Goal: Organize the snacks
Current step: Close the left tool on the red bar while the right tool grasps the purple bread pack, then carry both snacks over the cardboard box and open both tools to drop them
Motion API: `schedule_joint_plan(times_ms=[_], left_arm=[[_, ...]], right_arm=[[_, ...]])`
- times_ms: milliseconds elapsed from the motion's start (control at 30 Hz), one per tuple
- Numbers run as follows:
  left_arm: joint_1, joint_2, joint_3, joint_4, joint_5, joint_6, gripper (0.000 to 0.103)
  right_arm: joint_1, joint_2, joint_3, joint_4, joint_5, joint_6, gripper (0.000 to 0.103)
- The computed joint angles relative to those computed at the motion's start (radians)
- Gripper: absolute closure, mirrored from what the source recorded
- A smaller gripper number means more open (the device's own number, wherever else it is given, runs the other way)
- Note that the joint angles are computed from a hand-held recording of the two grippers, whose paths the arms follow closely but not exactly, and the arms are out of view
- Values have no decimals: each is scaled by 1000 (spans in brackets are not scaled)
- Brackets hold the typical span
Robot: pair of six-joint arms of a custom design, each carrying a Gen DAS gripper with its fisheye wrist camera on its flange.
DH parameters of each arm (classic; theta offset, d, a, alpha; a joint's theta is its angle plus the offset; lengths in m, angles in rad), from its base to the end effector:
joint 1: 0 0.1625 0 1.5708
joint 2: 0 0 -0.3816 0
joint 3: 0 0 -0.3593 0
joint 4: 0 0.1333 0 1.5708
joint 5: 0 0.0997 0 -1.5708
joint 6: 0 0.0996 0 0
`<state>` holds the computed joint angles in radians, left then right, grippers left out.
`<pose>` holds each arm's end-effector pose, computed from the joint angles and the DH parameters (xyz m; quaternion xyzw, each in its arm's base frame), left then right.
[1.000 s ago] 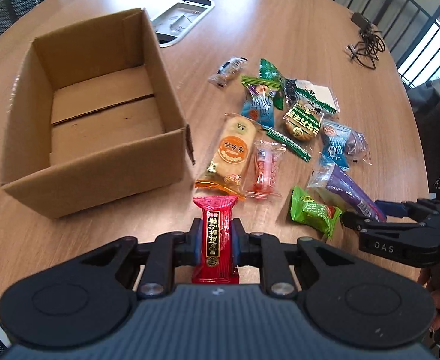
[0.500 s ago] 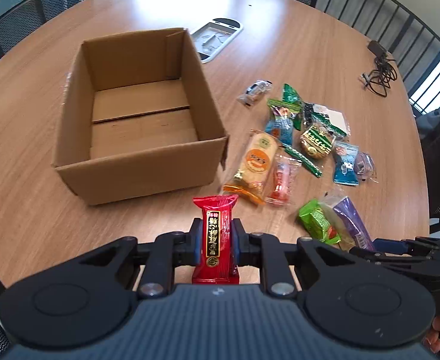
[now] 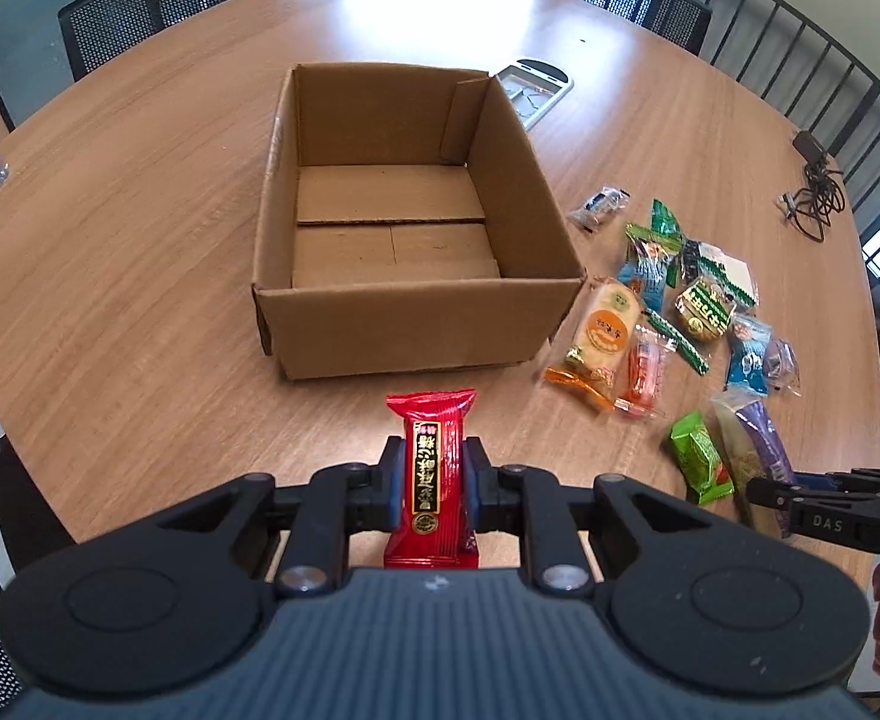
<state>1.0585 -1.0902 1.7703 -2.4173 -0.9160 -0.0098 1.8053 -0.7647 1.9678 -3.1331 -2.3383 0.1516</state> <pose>-0.1090 -0.5894 0.2135 0.2087 0.9206 -0.1587 0.2893 0.1839 -0.4938 0.0594 -0.0290 -0.9143 0.2332 0.3298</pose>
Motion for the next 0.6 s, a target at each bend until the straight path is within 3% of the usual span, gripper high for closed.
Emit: schedule_joint_plan(times_ms=[333,600], left_arm=[[-3,12,-39,-50,-22,30,84],[-3,31,-89,-76,-30,55,84]], right_arm=[[61,-30,-16,-39,-39,-25,71],[106,-1,-103,-49,-55,-61,71]])
